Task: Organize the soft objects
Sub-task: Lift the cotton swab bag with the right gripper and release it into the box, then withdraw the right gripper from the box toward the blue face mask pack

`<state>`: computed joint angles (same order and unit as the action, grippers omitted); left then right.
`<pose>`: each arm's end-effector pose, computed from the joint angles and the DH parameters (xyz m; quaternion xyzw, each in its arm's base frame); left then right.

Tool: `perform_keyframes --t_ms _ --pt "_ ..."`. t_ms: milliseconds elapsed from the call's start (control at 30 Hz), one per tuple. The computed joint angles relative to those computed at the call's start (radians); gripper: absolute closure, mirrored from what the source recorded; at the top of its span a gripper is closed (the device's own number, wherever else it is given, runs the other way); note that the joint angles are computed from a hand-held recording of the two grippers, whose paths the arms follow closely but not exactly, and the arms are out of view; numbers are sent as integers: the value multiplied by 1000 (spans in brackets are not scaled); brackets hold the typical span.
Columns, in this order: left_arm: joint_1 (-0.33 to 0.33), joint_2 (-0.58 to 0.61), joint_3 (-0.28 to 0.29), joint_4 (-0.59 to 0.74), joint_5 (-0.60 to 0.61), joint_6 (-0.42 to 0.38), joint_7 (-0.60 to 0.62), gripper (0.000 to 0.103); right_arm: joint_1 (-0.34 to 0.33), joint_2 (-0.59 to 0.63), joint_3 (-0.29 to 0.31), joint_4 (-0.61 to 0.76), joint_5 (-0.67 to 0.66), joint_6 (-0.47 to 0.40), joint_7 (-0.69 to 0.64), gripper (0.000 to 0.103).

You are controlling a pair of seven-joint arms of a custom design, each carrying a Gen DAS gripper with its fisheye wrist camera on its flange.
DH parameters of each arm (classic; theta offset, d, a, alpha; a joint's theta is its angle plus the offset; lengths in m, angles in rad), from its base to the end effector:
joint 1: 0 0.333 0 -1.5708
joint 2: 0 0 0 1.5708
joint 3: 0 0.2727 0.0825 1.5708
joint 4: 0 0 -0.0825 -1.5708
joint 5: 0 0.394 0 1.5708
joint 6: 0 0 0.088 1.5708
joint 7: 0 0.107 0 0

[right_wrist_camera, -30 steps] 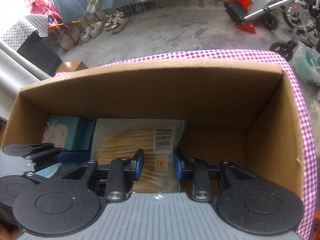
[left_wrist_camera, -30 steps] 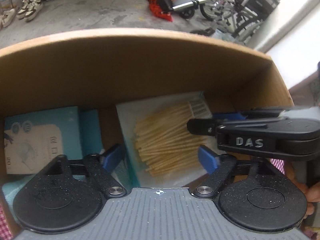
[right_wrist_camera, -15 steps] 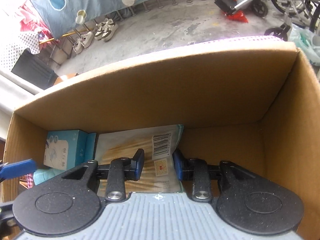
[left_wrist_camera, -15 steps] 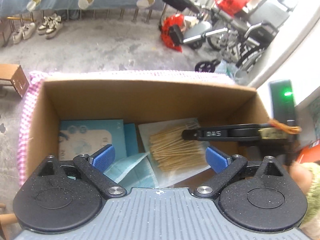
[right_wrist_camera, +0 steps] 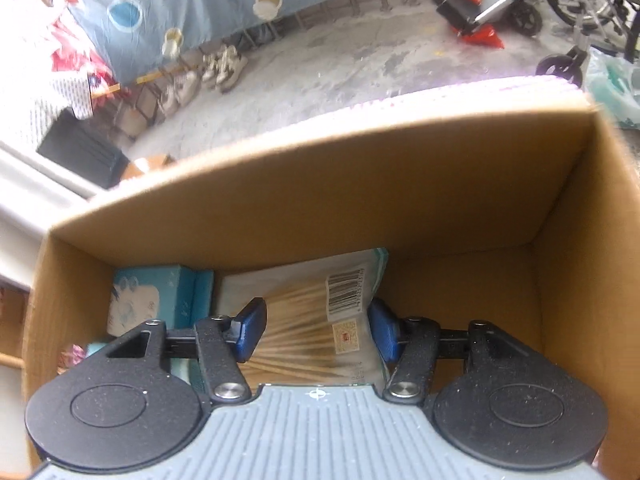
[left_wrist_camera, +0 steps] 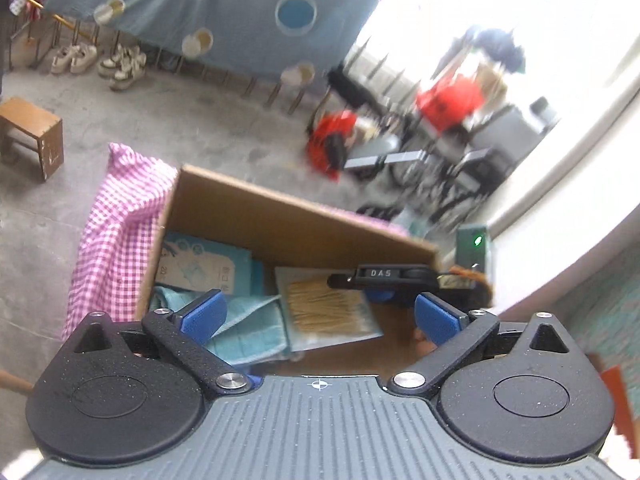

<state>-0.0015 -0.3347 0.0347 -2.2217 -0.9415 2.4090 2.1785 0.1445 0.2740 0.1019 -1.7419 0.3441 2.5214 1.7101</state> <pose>0.5188 0.0135 0.5270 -0.6284 0.6362 -0.4466 0.0312 0.6545 0.1560 0.4273 -0.6311 0.7216 -0.0179 0.2842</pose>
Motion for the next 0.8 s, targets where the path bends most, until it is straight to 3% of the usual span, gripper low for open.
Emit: perform_keyframes --t_ms 267,633,700,800 --pt "-7 -262 55 -207 -38 62 43 1 -11 -173 2 -151 182 96 -154 40" --pt "60 -466 144 -393 53 1 21 1 114 -464 -92 -364 377 148 -354 40" --pt "79 -491 156 -430 69 -10 23 1 128 -511 -89 -407 311 183 -317 40" --pt "113 -533 156 -496 98 -6 24 1 95 -528 -43 -420 67 176 -147 40"
